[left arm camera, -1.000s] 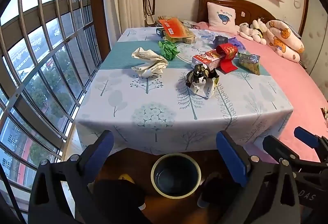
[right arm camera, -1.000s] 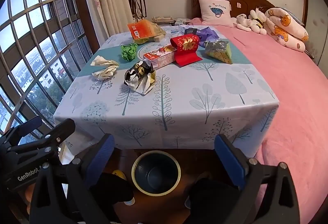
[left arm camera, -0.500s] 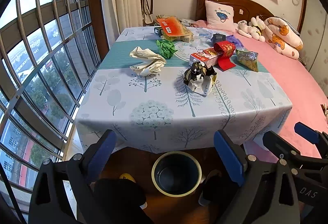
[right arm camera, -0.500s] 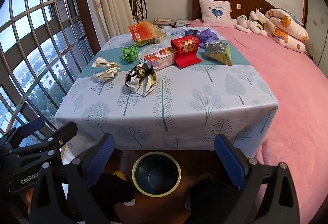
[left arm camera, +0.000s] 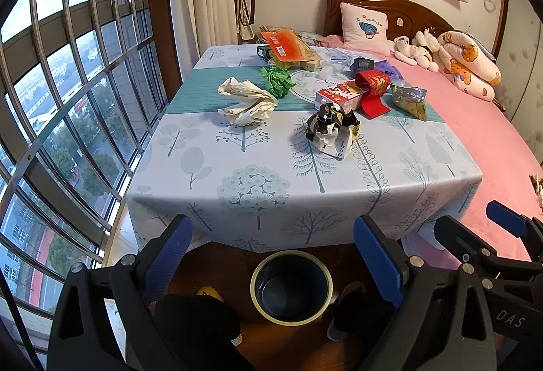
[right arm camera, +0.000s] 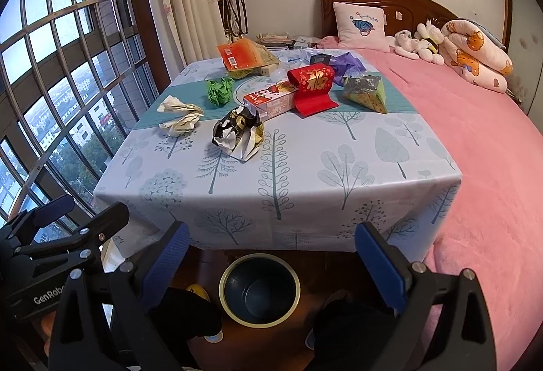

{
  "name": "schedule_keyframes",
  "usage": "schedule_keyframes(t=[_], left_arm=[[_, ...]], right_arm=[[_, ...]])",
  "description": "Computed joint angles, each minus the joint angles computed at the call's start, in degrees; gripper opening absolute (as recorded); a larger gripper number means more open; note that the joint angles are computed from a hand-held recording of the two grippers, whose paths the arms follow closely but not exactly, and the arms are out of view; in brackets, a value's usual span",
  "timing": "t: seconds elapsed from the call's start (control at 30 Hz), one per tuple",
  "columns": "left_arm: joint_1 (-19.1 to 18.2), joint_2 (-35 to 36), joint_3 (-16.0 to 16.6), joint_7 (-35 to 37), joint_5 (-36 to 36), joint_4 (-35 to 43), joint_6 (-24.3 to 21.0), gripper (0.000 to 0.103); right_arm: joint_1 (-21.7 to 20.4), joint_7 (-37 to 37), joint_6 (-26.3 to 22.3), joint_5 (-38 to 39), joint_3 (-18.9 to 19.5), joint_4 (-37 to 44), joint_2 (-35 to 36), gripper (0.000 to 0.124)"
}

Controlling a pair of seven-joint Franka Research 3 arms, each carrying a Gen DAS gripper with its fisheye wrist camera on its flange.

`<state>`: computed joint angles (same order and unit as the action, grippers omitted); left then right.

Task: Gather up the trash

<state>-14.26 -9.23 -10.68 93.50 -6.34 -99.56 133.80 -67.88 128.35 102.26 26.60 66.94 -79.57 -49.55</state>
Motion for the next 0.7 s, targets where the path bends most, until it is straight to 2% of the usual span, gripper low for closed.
schedule_keyframes(t=[0.7], left_arm=[[0.01,-0.47,0.43,0.7,-1.38,-0.63,0.08,0.095]], right_arm=[[-0.57,-0.3,-0.22,0.83,-0.1,0.3,-0.59,0.098]])
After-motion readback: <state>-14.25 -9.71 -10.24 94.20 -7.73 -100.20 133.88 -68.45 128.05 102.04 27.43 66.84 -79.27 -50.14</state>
